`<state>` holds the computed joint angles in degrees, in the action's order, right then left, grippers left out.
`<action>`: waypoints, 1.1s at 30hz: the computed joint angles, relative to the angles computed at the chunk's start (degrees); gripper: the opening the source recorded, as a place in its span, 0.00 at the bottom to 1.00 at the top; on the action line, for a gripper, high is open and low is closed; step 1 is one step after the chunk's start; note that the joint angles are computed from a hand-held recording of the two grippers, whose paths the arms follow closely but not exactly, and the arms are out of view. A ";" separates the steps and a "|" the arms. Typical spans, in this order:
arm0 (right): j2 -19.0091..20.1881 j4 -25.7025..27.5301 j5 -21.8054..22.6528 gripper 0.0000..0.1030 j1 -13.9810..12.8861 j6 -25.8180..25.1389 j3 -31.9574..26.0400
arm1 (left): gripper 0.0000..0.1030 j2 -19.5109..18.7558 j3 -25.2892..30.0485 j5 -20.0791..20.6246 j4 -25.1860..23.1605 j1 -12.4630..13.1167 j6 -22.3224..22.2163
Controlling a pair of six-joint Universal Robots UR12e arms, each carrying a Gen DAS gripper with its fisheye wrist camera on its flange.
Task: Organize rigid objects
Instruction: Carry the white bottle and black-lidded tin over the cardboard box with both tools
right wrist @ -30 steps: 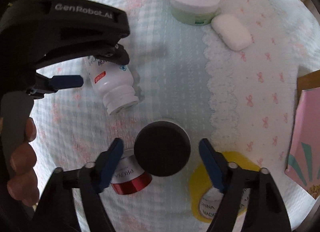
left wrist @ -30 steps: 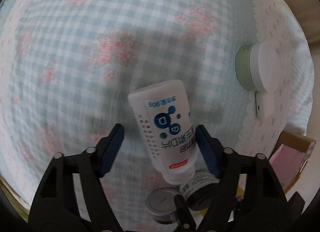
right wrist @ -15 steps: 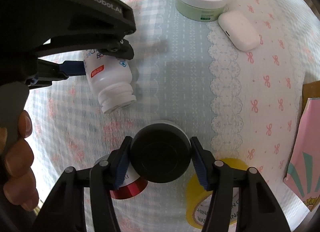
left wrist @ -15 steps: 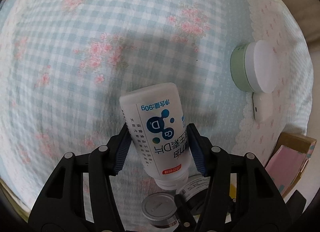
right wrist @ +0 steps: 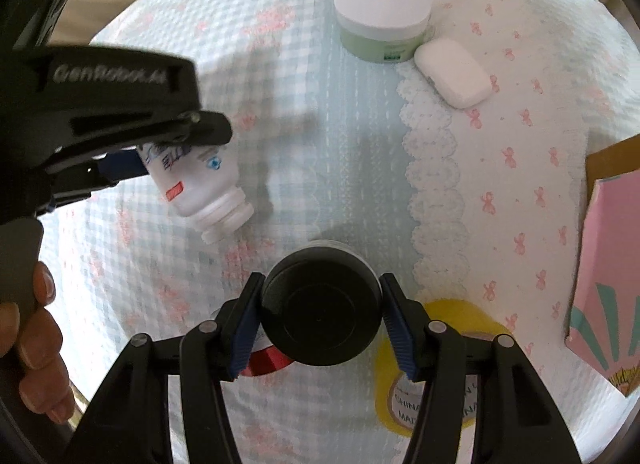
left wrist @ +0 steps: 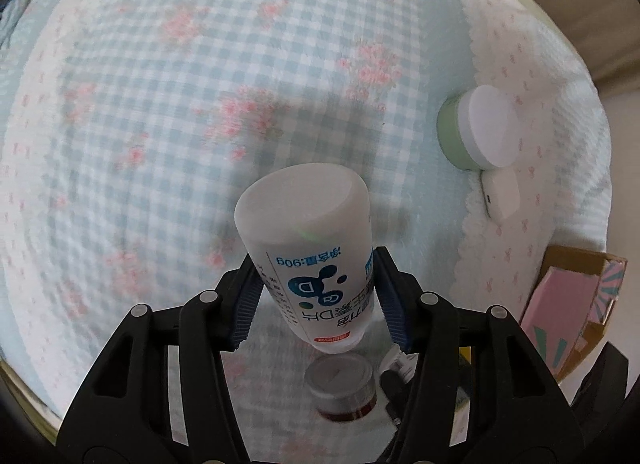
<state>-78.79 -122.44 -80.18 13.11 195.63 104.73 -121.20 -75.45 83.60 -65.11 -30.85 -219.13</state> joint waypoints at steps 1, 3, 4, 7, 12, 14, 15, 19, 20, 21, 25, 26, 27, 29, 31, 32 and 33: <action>-0.35 -0.13 -0.13 0.51 0.01 0.26 0.10 | 0.48 0.52 -0.37 0.12 0.23 0.01 0.11; -1.15 -0.40 -0.37 0.51 0.01 1.04 0.23 | 0.48 1.79 -1.32 0.46 0.81 0.11 0.47; -1.65 -0.42 -0.42 0.51 -0.07 1.32 0.36 | 0.48 2.53 -1.92 0.62 1.25 0.28 0.90; -3.13 -0.68 -0.75 0.51 -0.18 1.94 0.69 | 0.48 4.94 -3.45 1.43 2.43 0.07 1.62; -6.22 0.15 -2.46 0.51 0.07 1.19 0.49 | 0.48 7.79 -4.25 3.00 3.69 -0.72 3.57; -7.55 0.40 -2.65 0.51 0.35 1.59 0.59 | 0.48 9.27 -5.25 3.47 4.66 -1.06 4.48; -8.06 0.61 -2.83 0.51 0.46 1.77 0.46 | 0.48 9.89 -5.43 3.67 4.78 -1.24 4.94; -10.90 2.14 -3.84 0.51 0.74 2.48 0.17 | 0.48 12.11 -6.03 3.36 5.58 -1.93 5.89; -11.66 2.69 -3.97 0.51 0.77 2.91 0.01 | 0.48 12.43 -6.06 3.28 5.82 -2.11 5.99; -12.53 3.24 -4.11 0.51 0.64 3.17 -0.06 | 0.48 12.79 -6.03 3.24 6.08 -2.38 6.07; -15.75 4.40 -4.66 0.51 -0.35 3.34 0.23 | 0.48 13.51 -5.09 2.48 6.73 -3.76 6.00; -16.45 4.46 -4.83 0.51 -0.68 3.20 0.50 | 0.48 13.40 -4.49 2.55 6.70 -4.28 6.14; -17.13 4.52 -5.02 0.51 -0.99 3.04 0.81 | 0.48 13.37 -4.20 2.66 6.74 -4.72 6.03; -18.83 4.74 -5.17 0.51 -2.07 2.78 1.54 | 0.48 13.01 -3.09 2.68 6.80 -5.80 5.58; -20.39 4.78 -4.60 0.51 -3.34 2.82 2.36 | 0.48 12.43 -1.87 2.93 7.05 -6.92 4.82; -21.31 4.69 -4.08 0.51 -4.24 2.71 2.93 | 0.48 11.95 -0.96 3.24 7.07 -7.63 4.20; -22.08 4.80 -3.71 0.51 -5.01 2.44 3.30 | 0.48 11.60 -0.31 3.40 7.06 -8.10 3.73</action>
<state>-100.87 -117.64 -83.89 8.11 198.07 108.03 -109.60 -75.76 87.00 -58.06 -38.95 -215.40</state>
